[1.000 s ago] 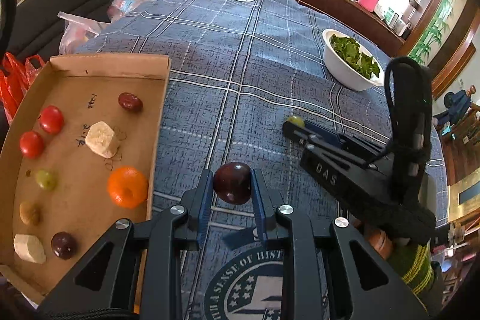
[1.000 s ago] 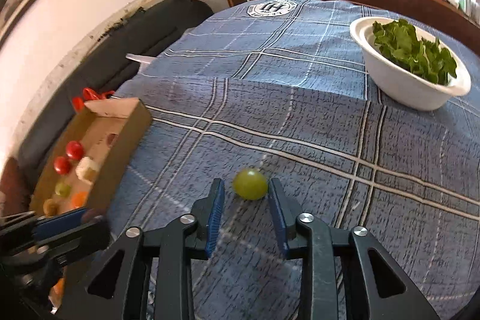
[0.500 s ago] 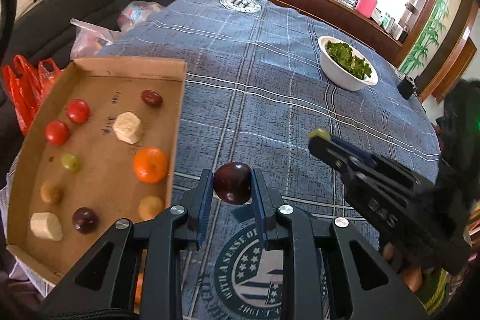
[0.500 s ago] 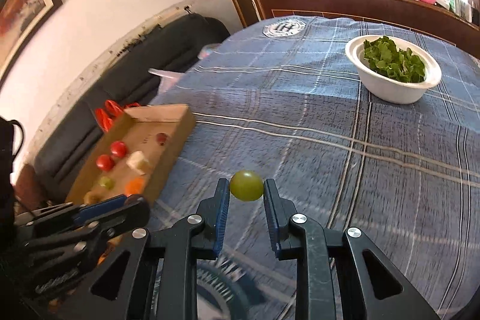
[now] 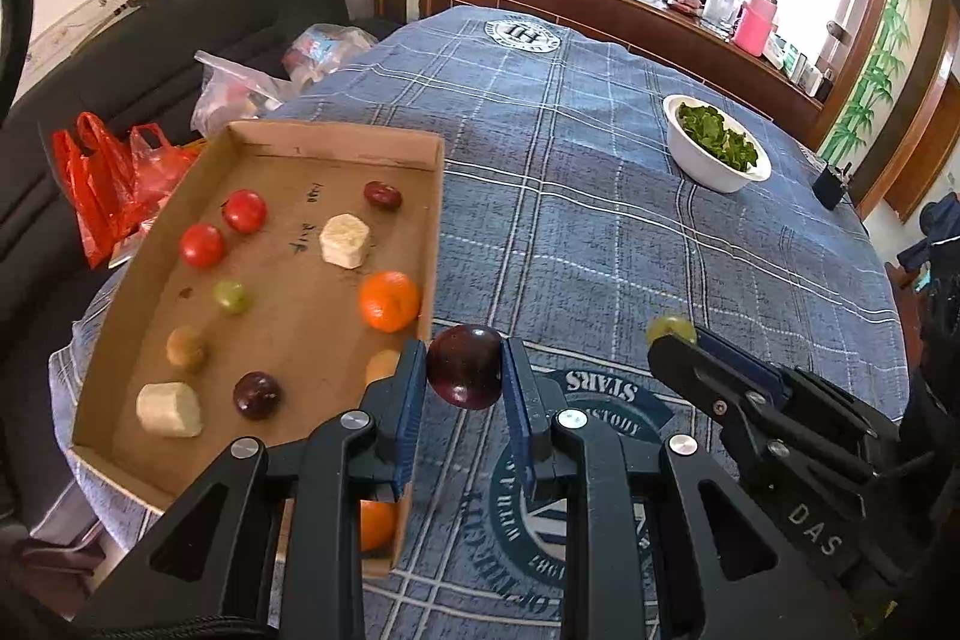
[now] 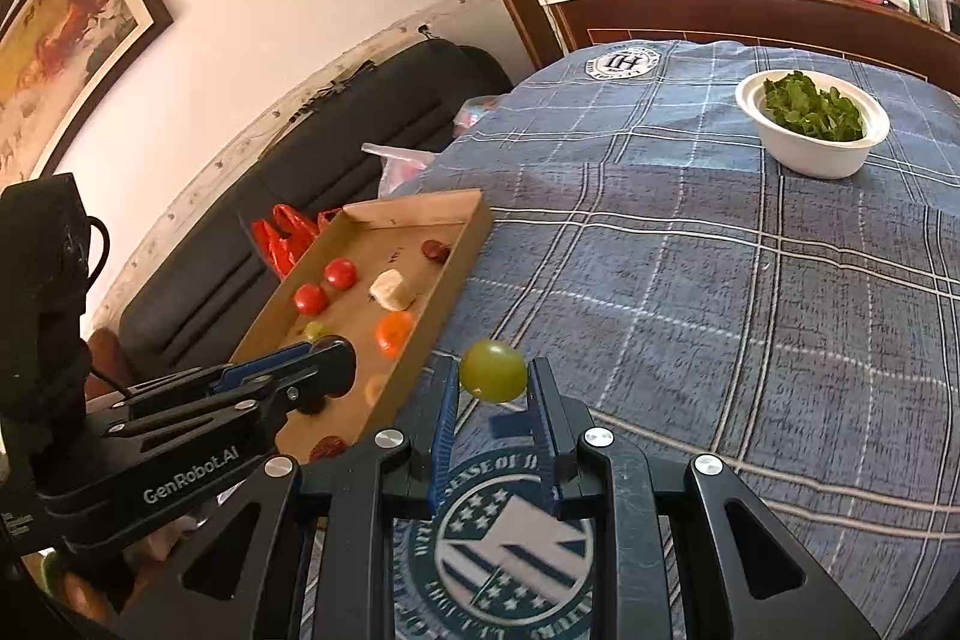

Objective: Organize fruits
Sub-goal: 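Carry the dark plum and the green grape over the cardboard tray with both tools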

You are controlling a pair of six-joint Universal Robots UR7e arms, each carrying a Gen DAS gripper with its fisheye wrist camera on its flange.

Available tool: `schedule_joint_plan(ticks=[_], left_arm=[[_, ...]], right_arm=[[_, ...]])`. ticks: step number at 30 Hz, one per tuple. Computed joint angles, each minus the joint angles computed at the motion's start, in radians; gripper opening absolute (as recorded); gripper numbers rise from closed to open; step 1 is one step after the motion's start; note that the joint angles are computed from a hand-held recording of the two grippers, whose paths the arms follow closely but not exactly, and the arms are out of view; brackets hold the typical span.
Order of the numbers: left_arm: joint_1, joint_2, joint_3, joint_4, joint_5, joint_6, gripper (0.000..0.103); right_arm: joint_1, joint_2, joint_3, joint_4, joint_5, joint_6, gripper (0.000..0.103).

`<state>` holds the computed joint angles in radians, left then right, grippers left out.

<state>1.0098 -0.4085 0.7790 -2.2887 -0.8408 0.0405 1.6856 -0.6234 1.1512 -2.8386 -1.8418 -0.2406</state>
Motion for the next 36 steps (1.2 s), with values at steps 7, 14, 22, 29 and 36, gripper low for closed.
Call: schedule_joint_plan(ticks=[7, 14, 22, 29, 36], left_arm=[[-0.006, -0.035, 0.067, -0.065, 0.029, 0.018, 0.023], [-0.011, -0.054, 0.104, -0.112, 0.045, 0.039, 0.023], [-0.009, -0.070, 0.128, -0.140, 0.055, 0.048, 0.023], [0.001, -0.080, 0.139, -0.136, 0.055, 0.038, 0.023], [0.017, -0.088, 0.141, -0.119, 0.056, 0.016, 0.023]], right_arm=[[0.013, -0.013, 0.025, -0.022, -0.002, -0.011, 0.023], [0.021, -0.011, 0.023, -0.024, -0.002, -0.018, 0.023], [0.028, -0.002, 0.014, -0.017, -0.003, -0.024, 0.023], [0.033, 0.007, 0.005, -0.009, -0.005, -0.030, 0.023], [0.036, 0.023, -0.015, 0.011, -0.008, -0.033, 0.023]])
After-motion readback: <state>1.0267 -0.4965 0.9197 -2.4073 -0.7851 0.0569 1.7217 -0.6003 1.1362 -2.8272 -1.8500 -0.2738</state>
